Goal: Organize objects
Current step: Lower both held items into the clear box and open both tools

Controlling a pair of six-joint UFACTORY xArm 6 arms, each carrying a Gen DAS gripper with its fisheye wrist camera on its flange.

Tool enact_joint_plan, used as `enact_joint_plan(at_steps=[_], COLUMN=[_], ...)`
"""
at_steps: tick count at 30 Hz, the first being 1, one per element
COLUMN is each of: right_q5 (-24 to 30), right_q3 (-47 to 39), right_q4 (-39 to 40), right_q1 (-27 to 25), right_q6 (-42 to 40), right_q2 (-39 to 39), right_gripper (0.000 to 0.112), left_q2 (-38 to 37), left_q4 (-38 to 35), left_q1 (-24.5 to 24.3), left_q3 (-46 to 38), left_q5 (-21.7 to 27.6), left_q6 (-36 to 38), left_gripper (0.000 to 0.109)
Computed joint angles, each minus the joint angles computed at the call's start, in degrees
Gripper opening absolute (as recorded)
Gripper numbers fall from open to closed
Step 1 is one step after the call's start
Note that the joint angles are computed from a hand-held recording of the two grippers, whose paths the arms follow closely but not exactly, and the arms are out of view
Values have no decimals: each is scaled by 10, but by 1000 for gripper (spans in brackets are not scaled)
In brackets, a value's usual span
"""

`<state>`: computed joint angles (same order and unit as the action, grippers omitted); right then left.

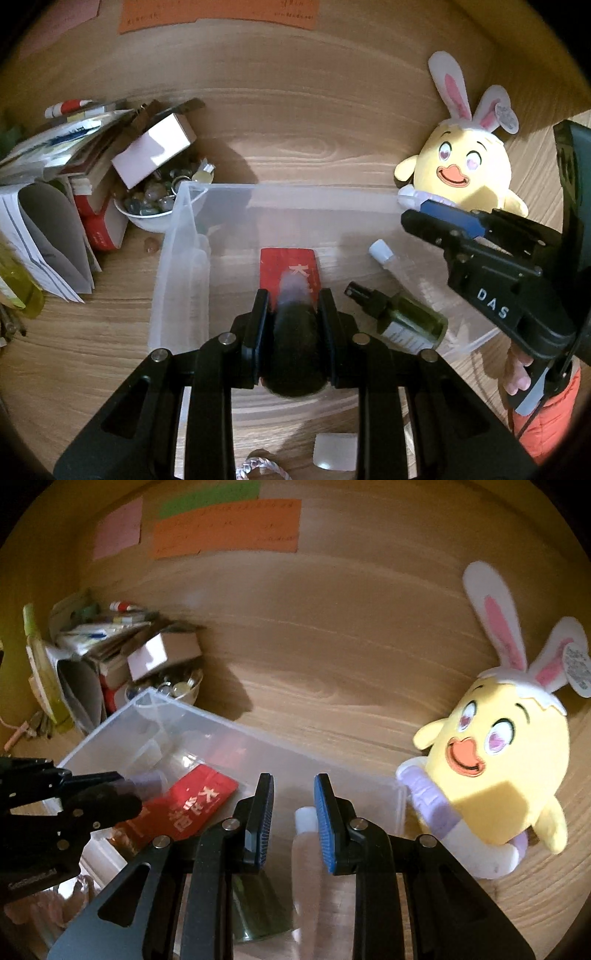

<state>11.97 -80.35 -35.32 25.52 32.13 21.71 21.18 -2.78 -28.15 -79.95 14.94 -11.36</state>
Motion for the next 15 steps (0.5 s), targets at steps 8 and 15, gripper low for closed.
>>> enact_joint_plan(at_steps=[8,15], right_q5=[0,-7], right_q3=[11,30], right_q4=[130,79], right_q1=[9,10], right_q6=[-112,-70], right_q2=[-2,-24], right_gripper=[21,47], left_q2=[-11,-38], left_q4=[-37,4], left_q1=[0,-2], left_q3=[11,39], left_q5=[-7,-29], left_q6=[27,-2], left_gripper=[25,47])
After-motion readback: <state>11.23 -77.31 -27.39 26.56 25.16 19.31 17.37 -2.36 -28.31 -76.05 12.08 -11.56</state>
